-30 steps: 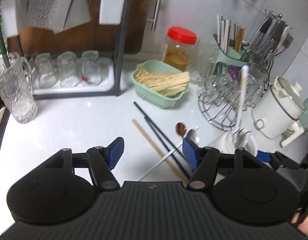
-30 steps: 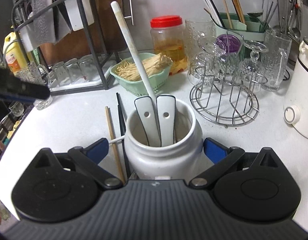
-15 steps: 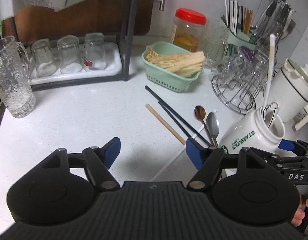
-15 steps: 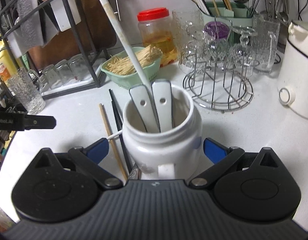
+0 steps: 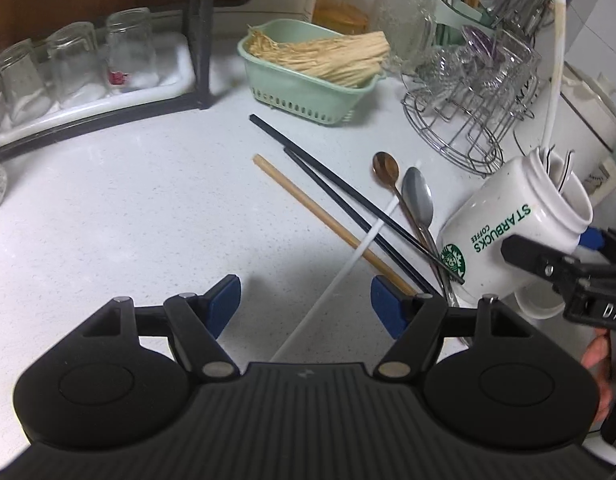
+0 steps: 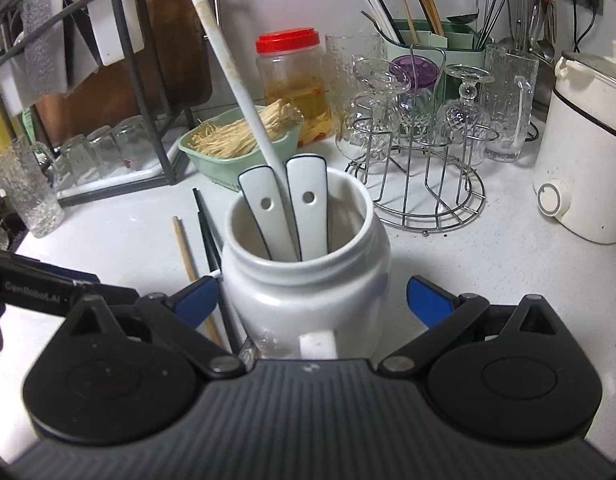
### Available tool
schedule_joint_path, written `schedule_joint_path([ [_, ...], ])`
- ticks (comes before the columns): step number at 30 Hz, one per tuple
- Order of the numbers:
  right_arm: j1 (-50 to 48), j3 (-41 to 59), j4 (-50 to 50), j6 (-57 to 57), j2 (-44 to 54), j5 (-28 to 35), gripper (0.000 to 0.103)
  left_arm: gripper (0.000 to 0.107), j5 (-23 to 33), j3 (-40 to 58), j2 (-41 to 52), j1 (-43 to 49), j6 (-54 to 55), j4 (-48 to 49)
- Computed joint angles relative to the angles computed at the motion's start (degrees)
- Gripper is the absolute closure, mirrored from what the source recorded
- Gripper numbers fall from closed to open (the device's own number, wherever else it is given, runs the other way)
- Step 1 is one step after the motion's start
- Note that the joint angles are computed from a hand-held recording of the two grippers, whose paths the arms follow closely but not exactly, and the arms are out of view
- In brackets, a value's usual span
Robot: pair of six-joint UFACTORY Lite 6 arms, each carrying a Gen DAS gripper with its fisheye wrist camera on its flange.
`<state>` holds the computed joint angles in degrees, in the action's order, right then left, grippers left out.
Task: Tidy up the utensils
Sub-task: 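Close the left gripper on the thin white stick and lift it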
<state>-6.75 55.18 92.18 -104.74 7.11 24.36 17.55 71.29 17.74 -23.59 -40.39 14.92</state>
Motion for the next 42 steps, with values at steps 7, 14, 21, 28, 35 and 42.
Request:
schedule_joint_path([
  [7, 1.2, 1.9, -2.1, 2.6, 1.4, -0.7, 0.012, 0.054, -0.3, 2.8, 3.9, 0.3, 13.5, -8.1],
  [14, 1.7, 1.3, -0.8, 1.3, 1.2, -1.8, 0.012, 0.072, 1.1, 5.7, 6.8, -0.8, 18.1, -6.7],
  [21, 1.6, 1.3, 0.1, 0.0, 1.2, -1.7, 0.012, 0.094, 3.2, 8.7, 8.9, -1.3, 21.5, -7.0],
  [28, 1.8, 1.7, -1.3, 1.9, 1.3, -2.1, 0.012, 0.101, 9.0, 13.0, 9.7, -3.2, 21.8, -5.0],
  [35, 1.8, 2.5, -3.1, 3.0, 1.8, -2.0, 0.012, 0.102, 13.9, 16.8, 6.9, -4.4, 18.3, -5.1],
  [42, 1.2, 3.8, -6.5, 5.4, 2.7, -0.6, 0.012, 0.102, 22.5, 25.8, 6.8, -7.0, 10.9, -0.2],
])
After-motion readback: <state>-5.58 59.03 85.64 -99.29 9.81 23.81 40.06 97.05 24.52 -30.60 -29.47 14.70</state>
